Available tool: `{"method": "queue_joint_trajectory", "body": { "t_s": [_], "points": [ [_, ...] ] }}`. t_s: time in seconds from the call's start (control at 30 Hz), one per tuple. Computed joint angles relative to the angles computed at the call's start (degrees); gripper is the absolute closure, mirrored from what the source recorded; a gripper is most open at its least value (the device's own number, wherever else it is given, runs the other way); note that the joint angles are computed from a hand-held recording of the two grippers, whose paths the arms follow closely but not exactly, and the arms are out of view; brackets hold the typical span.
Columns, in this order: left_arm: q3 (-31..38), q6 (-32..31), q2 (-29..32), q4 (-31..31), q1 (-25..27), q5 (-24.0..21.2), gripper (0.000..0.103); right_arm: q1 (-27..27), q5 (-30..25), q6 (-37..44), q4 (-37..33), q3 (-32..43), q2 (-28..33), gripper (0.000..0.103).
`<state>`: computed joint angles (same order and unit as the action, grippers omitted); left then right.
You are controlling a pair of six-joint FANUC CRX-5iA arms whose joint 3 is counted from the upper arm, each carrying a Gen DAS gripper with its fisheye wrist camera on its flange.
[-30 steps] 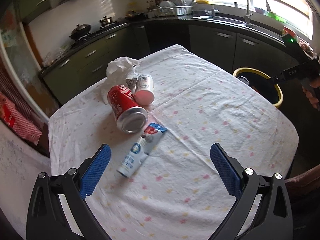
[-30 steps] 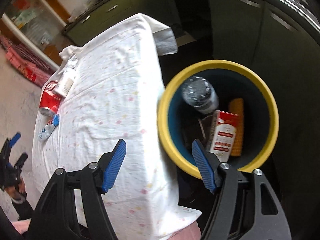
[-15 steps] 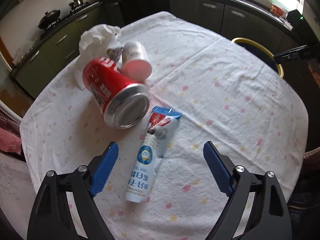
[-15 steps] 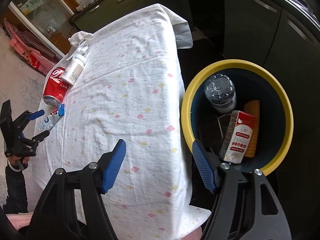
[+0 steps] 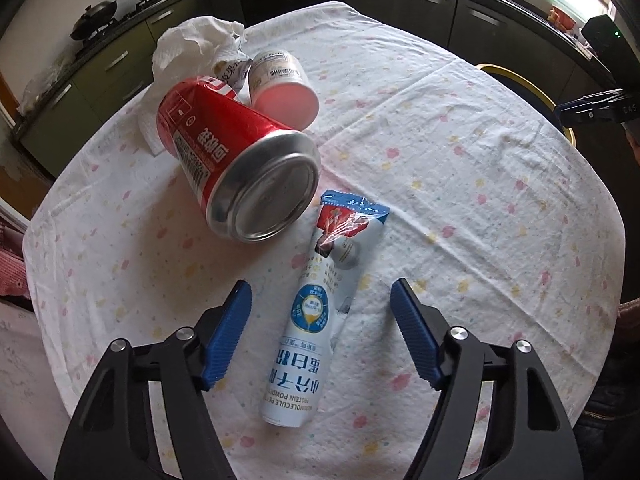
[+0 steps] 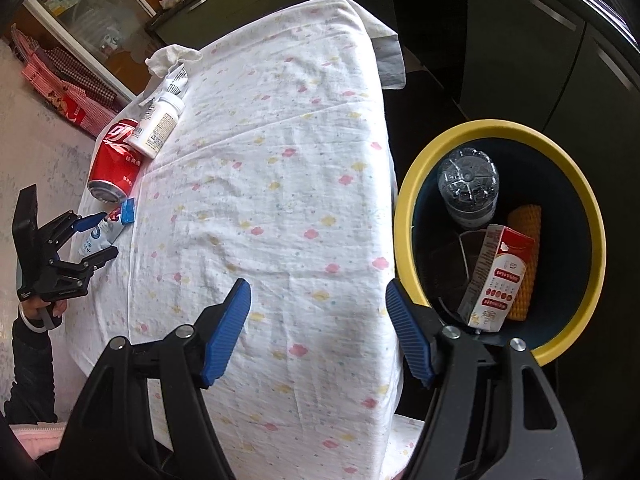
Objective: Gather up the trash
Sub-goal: 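Grasp the white toothpaste tube with the left gripper, then carry the toothpaste tube over the yellow bin and open the left gripper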
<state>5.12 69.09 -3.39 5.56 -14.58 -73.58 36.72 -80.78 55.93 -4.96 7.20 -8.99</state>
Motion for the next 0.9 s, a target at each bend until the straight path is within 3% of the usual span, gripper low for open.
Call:
{"method": "queue_joint_trajectory", "body": {
  "t_s": [0.13,0.3,0.4,0.53,0.9],
  "points": [
    [-0.17,-0.23,0.18,0.77,0.26,0.25,0.034,-0.24,0.19,-0.03,-0.54,-0.06,-0.13,0.036],
    [-0.43,-0.45,0.28,2.14,0.44,0.38,0.044,-0.17,0.44,0.07,-1.31,-0.21,-0.33,0.036],
    [0.09,0.38,0.30,1.56,-0.39,-0.27,0.056,-0.02,0.70,0.05,-1.36,-0.46,-0.59,0.036],
    [1.23,2.31,0.60,0.18,-2.04,-1.19,0.080,-0.08,0.79,0.19,-1.32,-0.87,-0.97,0.036],
    [7.02,6.71,2.84,-1.97,-8.80,-1.90,0.080,-1.58,1.93,-0.88,0.15,-4.63,-4.36,0.036]
  ]
}}
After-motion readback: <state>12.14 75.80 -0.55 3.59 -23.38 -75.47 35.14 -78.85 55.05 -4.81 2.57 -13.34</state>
